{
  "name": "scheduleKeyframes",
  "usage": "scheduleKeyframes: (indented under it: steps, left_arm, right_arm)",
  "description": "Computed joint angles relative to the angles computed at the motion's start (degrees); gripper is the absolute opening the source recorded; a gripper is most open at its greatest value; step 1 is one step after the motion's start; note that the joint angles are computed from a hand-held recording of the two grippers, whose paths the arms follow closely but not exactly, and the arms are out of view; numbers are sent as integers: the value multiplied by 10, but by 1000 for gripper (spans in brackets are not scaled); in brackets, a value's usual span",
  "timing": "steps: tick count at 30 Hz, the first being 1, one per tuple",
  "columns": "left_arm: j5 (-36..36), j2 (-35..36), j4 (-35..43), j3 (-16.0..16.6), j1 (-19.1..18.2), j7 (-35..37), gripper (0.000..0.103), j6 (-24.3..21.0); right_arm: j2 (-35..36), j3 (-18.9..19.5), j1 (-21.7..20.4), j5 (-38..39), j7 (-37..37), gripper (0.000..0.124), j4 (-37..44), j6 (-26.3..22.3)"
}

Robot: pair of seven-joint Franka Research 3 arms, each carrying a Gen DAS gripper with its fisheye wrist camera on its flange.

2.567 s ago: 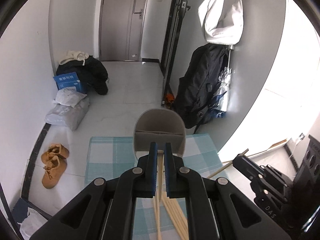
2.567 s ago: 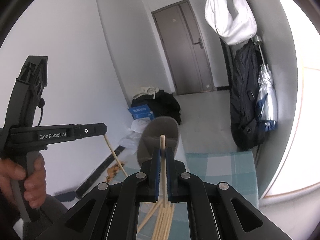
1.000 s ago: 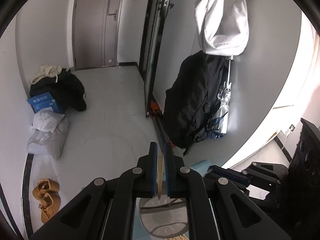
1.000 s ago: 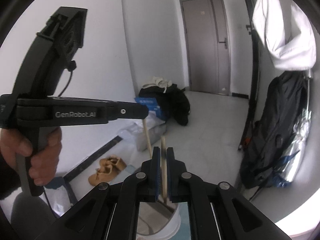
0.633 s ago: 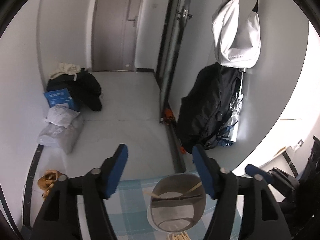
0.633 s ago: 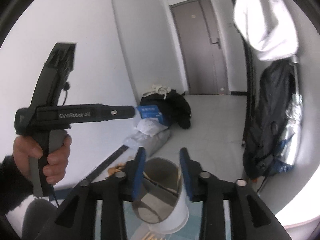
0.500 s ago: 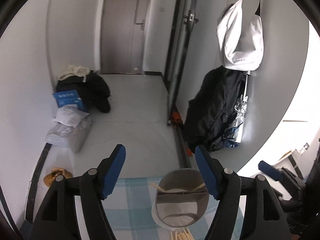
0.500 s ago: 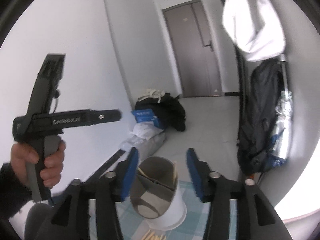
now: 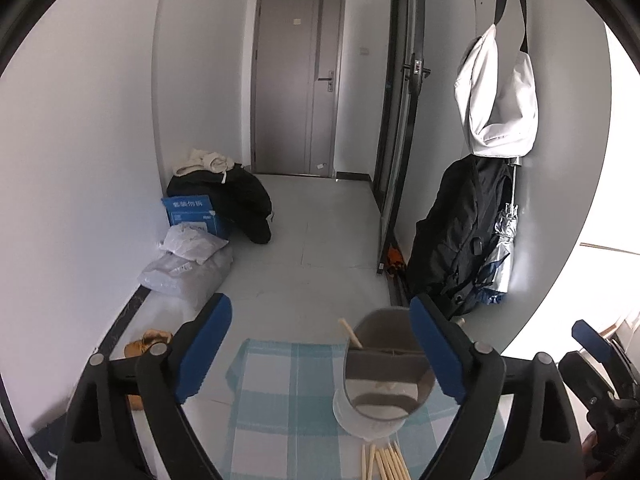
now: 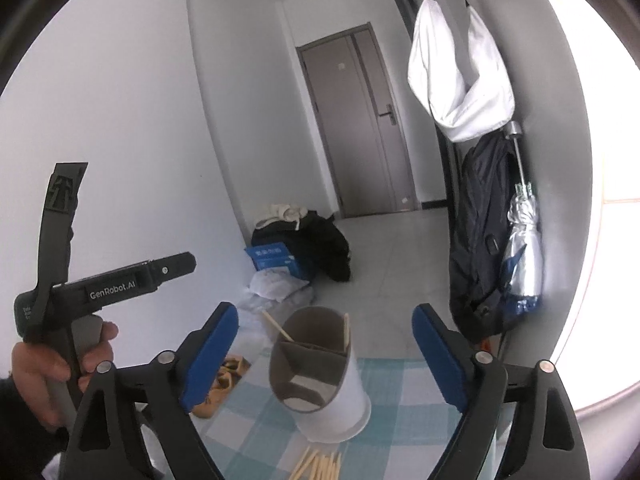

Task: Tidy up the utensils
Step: 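Move both open tools back down to the chopstick bundle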

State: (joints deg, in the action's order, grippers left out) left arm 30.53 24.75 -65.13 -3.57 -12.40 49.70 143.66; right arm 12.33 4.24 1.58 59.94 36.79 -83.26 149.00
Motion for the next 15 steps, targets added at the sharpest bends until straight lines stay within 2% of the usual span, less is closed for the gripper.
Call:
scheduleKeyframes:
  steps: [4, 15]
  left_arm:
    - [19, -44, -73, 3, -1, -28, 92, 28]
    - [42, -90, -177, -15, 10, -55, 92, 61]
  right_arm:
    - [-22, 0, 1, 15, -23, 92, -35, 10]
    - [-56, -18, 21, 35, -58, 99, -112, 42]
